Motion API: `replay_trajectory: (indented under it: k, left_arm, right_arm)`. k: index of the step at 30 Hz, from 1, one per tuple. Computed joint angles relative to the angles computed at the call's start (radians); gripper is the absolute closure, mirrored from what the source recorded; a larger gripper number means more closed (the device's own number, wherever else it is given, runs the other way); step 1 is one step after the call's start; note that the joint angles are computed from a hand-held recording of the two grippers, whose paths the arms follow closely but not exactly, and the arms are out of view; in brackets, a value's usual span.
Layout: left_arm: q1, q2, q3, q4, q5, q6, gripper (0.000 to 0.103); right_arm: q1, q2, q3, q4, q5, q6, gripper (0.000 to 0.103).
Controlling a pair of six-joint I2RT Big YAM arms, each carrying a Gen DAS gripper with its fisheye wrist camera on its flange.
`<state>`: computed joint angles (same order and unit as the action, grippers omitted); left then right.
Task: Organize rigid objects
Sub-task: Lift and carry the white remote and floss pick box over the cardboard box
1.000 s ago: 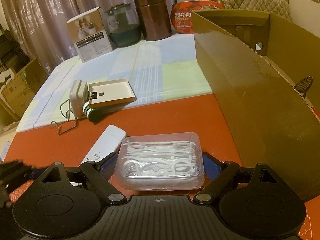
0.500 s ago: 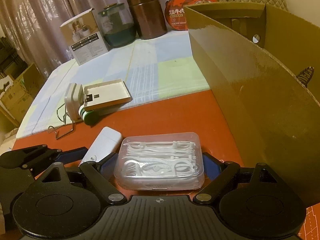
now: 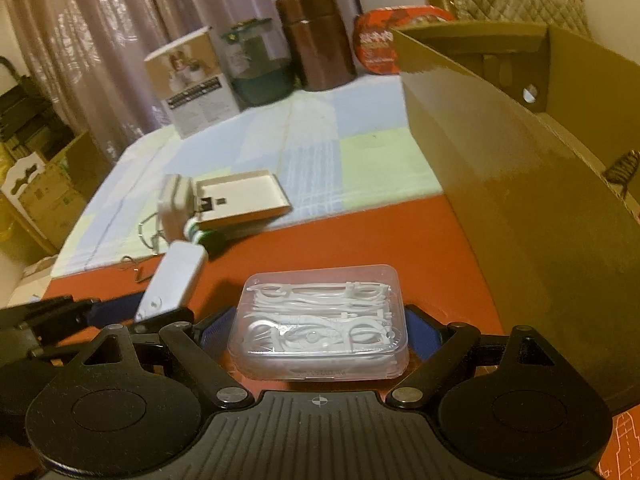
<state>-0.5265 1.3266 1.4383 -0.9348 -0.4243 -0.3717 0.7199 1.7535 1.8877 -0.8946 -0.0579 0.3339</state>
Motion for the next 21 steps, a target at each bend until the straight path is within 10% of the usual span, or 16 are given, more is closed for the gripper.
replay_trajectory:
  k: [12,21]
  left_arm:
    - [-0.121,-0.021,0.151,-0.209,-0.145,-0.207,0.07]
    - [-0.221,0.082,0.371,-0.242,-0.168,-0.19,0.07]
  right_arm:
    - [0.01,-0.106,-0.012,0.013,-0.006,-0.051,0.018]
    - [-0.058,-0.199,0.023,-0.015,0.036,-0.075,0.018]
